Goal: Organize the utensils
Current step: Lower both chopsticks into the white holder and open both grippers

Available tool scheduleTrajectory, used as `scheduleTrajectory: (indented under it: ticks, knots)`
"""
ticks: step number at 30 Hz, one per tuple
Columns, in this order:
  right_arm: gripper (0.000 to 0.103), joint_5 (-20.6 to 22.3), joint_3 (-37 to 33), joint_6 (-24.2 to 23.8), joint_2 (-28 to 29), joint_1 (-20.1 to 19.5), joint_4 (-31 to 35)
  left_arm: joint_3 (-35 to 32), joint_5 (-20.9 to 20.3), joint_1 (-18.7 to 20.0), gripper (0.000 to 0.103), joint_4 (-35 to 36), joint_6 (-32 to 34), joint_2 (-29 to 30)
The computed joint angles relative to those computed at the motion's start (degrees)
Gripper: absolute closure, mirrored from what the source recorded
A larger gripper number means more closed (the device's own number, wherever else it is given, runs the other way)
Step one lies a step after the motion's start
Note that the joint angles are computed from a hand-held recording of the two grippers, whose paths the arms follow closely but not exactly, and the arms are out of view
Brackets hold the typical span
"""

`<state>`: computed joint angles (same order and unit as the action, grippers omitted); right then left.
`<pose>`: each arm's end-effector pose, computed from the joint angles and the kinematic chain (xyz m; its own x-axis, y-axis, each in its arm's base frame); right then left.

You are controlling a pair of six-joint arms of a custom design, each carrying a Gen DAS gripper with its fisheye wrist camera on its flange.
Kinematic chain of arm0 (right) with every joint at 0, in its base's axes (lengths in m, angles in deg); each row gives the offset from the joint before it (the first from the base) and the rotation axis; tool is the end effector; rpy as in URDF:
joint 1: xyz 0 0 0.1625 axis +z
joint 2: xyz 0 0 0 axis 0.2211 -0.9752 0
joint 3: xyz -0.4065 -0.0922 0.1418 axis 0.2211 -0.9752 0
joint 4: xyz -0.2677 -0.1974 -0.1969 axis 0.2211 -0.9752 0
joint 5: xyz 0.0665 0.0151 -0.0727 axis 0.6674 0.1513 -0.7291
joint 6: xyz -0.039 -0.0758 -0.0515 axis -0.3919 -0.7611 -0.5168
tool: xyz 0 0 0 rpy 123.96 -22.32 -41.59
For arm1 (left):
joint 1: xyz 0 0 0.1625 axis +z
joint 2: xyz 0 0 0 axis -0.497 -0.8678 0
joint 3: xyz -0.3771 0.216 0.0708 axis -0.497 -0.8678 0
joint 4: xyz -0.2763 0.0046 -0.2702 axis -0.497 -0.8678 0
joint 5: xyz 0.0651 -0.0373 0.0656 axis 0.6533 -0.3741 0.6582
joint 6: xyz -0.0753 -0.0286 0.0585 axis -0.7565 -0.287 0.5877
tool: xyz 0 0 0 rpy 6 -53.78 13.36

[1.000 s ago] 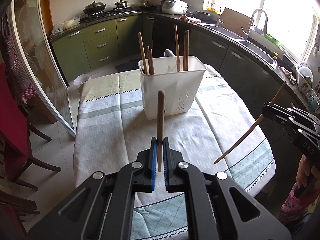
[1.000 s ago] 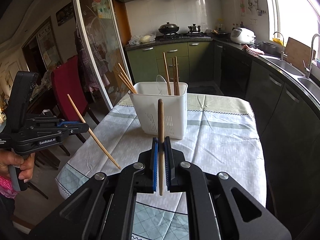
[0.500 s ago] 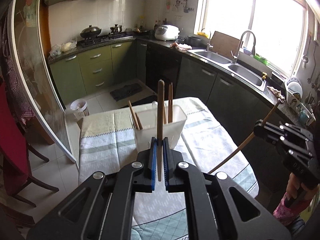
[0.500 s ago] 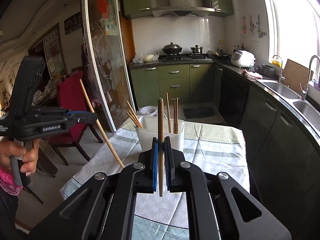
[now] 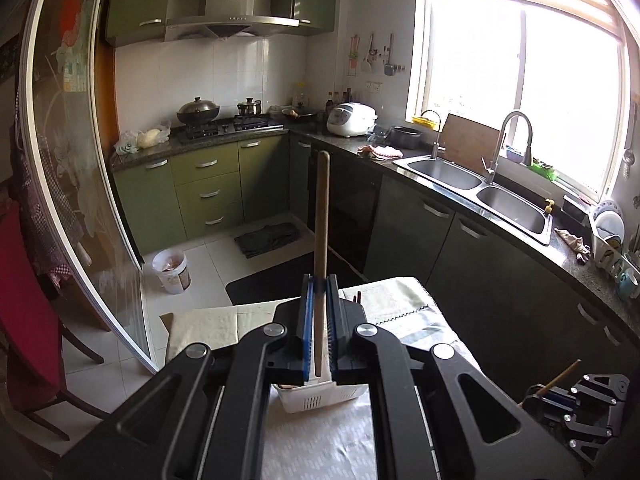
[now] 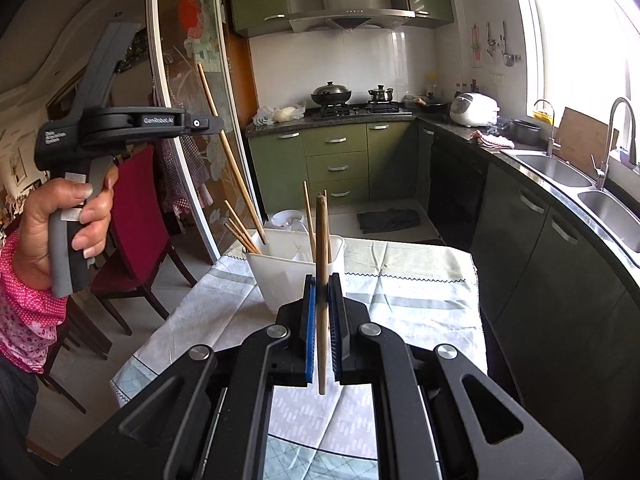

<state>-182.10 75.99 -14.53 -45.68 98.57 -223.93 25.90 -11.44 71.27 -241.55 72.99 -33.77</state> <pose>0.2304 -0.4102 0.2869 -0.7827 0.1146 0.6118 -0.4728 0.5297 -0.7042 -0.4273 -0.6164 0.1976 -0.5666 0.6496 -0.5069 0.8239 0.4375 -0.3603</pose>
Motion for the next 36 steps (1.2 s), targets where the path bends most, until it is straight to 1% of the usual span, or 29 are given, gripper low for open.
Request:
scheduleTrajectory:
  ticks: [7, 11, 13, 14, 15, 16, 17, 18, 20, 21, 23, 24, 26, 28, 29, 31, 33, 36]
  knots:
    - [0.096, 0.05, 0.01, 0.52, -0.76, -0.78, 0.96, -3.13, 1.79, 2.38, 0.097, -0.55, 0.05, 6.10]
    - [0.096, -0.06, -0.88, 0.33, -0.35, -0.49, 1.38, -3.81, 2.27, 3.43, 0.096, 0.01, -0.50, 7.75]
    - [0.096, -0.14, -1.37, 0.20, -0.15, -0.33, 1.66, -3.69, 2.42, 3.86, 0.084, 0.05, -0.46, 7.96]
    - [0.096, -0.22, -1.56, 0.18, -0.05, -0.21, 1.81, -3.33, 2.31, 3.98, 0.081, -0.01, -0.54, 7.79]
    - [0.096, -0.12, -1.59, 0.28, -0.06, -0.15, 1.94, -3.11, 1.85, 4.18, 0.075, 0.21, -0.73, 7.50]
    - [0.096, 0.21, -1.87, 0.38, -0.08, -0.25, 2.33, -2.46, 1.08, 4.35, 0.065, 0.30, -1.13, 6.86]
    - [0.096, 0.63, -2.24, 0.45, -0.14, -0.40, 2.85, -1.61, 0.16, 4.51, 0.060, 0.03, -1.49, 6.06]
    - [0.096, 0.98, -2.50, 0.70, -0.21, -0.43, 3.21, -0.35, -0.73, 4.66, 0.056, -0.86, -1.74, 5.02]
    - [0.096, 1.90, -3.16, 0.98, -0.44, -0.63, 3.94, 3.61, -2.09, 4.75, 0.055, -3.78, -1.73, 2.31]
    - [0.096, 2.54, -3.68, 1.15, -0.60, -0.70, 4.39, 6.14, -2.92, 4.86, 0.054, -5.59, -1.71, 0.68]
    - [0.096, 3.52, -5.30, 1.12, -0.73, -0.52, 4.96, 11.61, -3.67, 5.01, 0.046, -9.43, -1.98, -2.51]
    - [0.096, 4.30, -6.18, 0.87, -0.81, -0.37, 4.71, 14.55, -3.99, 5.14, 0.042, -11.27, -1.73, -4.12]
    - [0.096, 5.29, -8.17, -0.34, -0.45, 0.12, 3.27, 19.88, -4.75, 5.77, 0.040, -14.56, -1.27, -7.05]
    - [0.096, 5.95, -10.74, -1.76, 0.59, 0.46, 1.06, 25.26, -4.80, 6.46, 0.033, -19.23, -1.09, -9.35]
    - [0.096, 6.50, -12.16, -2.43, 1.24, 0.41, 0.01, 27.74, -4.45, 6.74, 0.031, -22.14, -0.98, -10.11]
    - [0.096, 6.16, -15.56, -3.91, 3.11, 0.24, -1.31, 31.85, -3.49, 7.40, 0.031, -26.87, -0.70, -11.20]
    - [0.096, 6.58, -18.69, -4.43, 4.93, -0.73, -1.81, 33.88, -2.96, 8.29, 0.031, -27.40, -1.34, -12.21]
    - [0.096, 6.98, -22.74, -4.47, 7.34, -2.50, -0.58, 35.70, -1.92, 9.15, 0.030, -28.18, -1.62, -13.21]
